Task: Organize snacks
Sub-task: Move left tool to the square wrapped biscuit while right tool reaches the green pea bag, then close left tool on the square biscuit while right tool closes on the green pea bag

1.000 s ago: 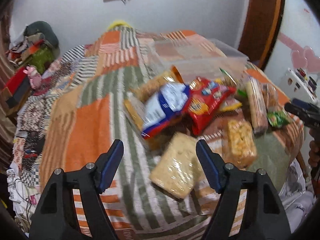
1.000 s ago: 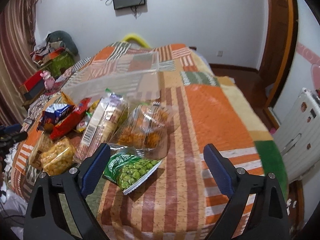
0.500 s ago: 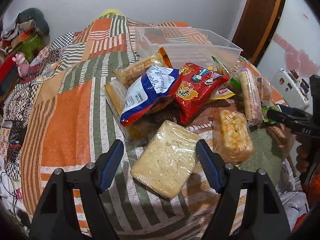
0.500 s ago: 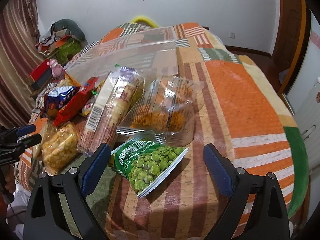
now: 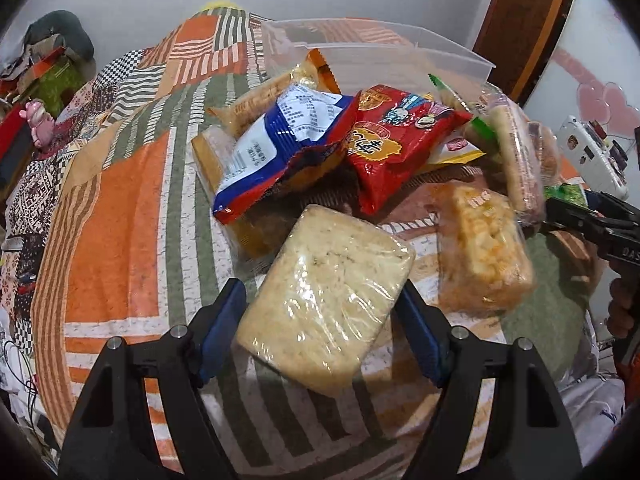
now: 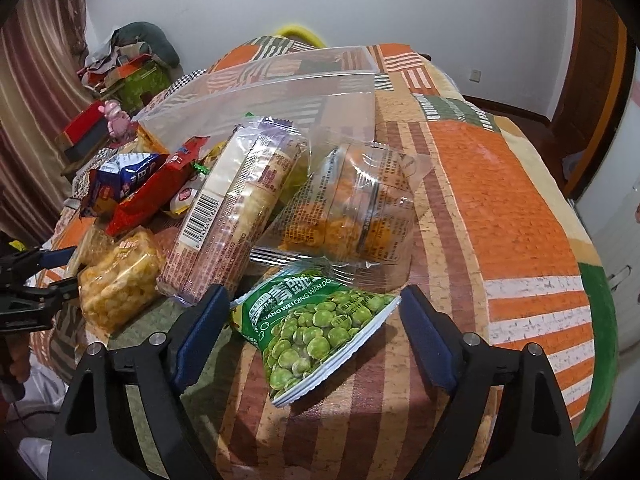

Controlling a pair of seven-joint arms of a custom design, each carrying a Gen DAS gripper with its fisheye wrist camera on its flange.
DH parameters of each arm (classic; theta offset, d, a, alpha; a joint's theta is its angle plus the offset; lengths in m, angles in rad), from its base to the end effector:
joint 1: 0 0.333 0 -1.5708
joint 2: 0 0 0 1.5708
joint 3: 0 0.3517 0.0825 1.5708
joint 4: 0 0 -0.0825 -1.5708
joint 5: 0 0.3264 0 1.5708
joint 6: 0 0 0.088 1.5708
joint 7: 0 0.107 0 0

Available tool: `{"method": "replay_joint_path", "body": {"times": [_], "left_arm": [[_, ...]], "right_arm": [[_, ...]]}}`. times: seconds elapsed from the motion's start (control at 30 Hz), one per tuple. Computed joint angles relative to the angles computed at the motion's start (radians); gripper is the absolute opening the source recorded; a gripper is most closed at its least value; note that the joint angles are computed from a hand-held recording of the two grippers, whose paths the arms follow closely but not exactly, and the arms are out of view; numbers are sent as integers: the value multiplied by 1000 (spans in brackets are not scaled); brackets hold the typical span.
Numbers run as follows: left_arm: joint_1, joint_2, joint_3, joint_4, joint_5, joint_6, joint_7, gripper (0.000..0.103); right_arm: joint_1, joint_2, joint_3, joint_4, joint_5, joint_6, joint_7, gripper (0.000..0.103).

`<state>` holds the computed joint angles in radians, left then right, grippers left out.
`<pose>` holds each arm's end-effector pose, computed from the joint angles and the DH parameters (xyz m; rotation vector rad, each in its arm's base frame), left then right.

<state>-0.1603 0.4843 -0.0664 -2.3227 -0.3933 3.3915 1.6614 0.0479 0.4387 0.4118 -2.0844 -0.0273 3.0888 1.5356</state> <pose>0.5422 -0.0785 0.2804 -2.0332 1.8225 -0.6411 0.5589 0.2472 0.3748 -2.1439 1.3699 -0.2680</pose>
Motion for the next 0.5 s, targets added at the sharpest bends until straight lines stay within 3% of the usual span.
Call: {"method": "replay_joint_path", "body": {"times": [0.2, 0.3, 0.4, 0.5], "left_arm": [[45, 29, -45, 28, 18, 21, -22, 75], [73, 35, -73, 23, 30, 48, -35, 69], [44, 29, -53, 15, 24, 63, -33, 58], [9, 22, -27, 7, 8, 71, -24, 56]], "right_arm": [[26, 0, -26, 6, -10, -10, 1, 70], [30, -5, -29, 3, -12, -12, -3, 60], [13, -7, -13, -2, 1, -11, -13, 51], [-2, -9, 2, -10, 15, -3, -15, 44]]}}
